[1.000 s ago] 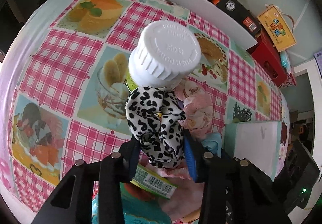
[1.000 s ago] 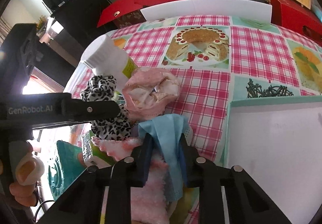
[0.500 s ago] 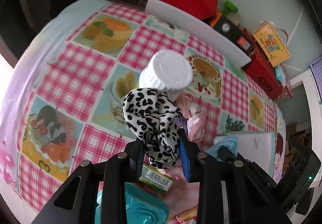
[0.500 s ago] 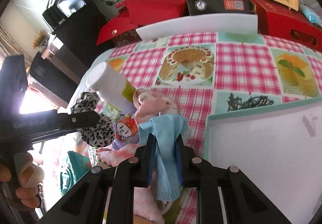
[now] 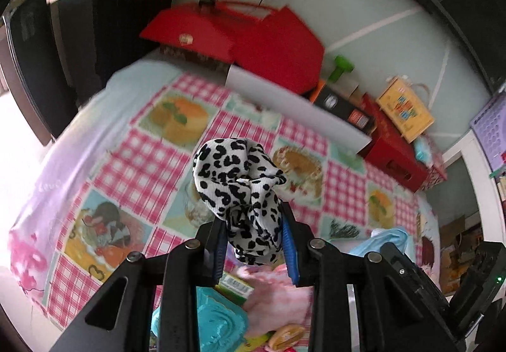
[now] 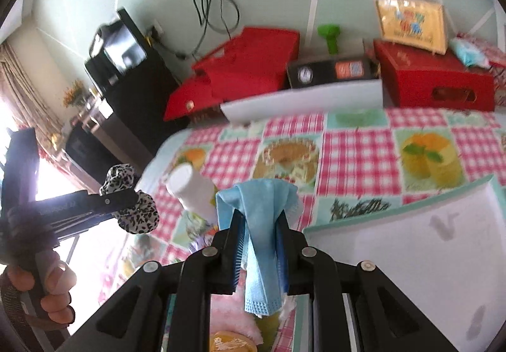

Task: Organize soft objects
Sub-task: 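Lift and carry the mask with the right tool while the left tool carries the scrunchie to the tray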

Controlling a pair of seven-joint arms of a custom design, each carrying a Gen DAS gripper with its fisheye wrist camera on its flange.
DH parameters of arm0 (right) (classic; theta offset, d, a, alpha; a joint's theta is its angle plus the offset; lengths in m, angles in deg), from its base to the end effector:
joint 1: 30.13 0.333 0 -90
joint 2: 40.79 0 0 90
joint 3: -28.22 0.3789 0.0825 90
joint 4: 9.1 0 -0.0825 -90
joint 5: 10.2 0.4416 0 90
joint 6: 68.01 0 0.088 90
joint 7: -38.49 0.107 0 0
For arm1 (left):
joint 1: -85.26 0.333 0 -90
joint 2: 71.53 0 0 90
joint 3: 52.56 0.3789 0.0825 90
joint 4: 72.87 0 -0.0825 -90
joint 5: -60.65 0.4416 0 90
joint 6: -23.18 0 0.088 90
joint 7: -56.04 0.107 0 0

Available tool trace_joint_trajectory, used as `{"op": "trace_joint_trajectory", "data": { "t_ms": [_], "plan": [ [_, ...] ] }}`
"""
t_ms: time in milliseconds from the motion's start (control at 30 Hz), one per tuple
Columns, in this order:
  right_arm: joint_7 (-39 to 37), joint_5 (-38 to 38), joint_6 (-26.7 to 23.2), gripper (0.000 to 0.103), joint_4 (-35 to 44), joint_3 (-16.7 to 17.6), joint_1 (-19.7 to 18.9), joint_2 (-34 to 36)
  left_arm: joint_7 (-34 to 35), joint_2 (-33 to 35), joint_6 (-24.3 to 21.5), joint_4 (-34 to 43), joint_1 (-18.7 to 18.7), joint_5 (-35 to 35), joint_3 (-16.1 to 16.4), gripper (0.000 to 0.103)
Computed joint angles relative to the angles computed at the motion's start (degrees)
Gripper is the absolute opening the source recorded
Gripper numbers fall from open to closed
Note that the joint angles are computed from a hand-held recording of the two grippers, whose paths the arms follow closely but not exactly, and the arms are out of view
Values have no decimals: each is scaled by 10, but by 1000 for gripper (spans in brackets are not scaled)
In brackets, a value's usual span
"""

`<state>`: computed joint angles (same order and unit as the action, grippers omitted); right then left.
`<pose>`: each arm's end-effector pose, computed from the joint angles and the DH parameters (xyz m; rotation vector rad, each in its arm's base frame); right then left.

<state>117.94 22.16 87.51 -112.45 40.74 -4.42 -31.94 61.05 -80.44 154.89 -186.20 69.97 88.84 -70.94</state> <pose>0.5792 0.4189 0.5834 -1.9130 1.2559 0.0047 0.4991 -0.3354 0.6332 -2.3956 1.1986 -0.7755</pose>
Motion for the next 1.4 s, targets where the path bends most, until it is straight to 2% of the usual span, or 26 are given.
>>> {"op": "trace_joint_trajectory", "data": {
  "t_ms": [133,333,467,700,767,1000,1133,1400],
  "plan": [
    [-29,40,30,20,-23,-1,-8,-36,-17,-2,-1,19,-2,39,-12,32],
    [16,-7,62,20,-55,-26,-4,-78,-36,22,16,51,-17,71,-20,32],
    [120,-125,68,20,-81,-42,-13,-103,-47,45,21,67,-32,75,-18,32],
    [270,-278,68,20,-111,-55,-50,-132,-44,87,32,98,-62,70,-6,32],
    [317,-319,63,20,-119,-57,-65,-141,-39,100,29,111,-71,73,-3,32],
    [400,-378,30,20,-135,-64,-98,-155,-3,151,37,163,-102,63,11,32],
    [435,-415,11,20,-136,-66,-113,-156,26,183,49,191,-117,43,20,32],
    [476,-475,-52,20,-117,-68,-120,-136,95,251,35,244,-146,0,40,32]
  ]
}}
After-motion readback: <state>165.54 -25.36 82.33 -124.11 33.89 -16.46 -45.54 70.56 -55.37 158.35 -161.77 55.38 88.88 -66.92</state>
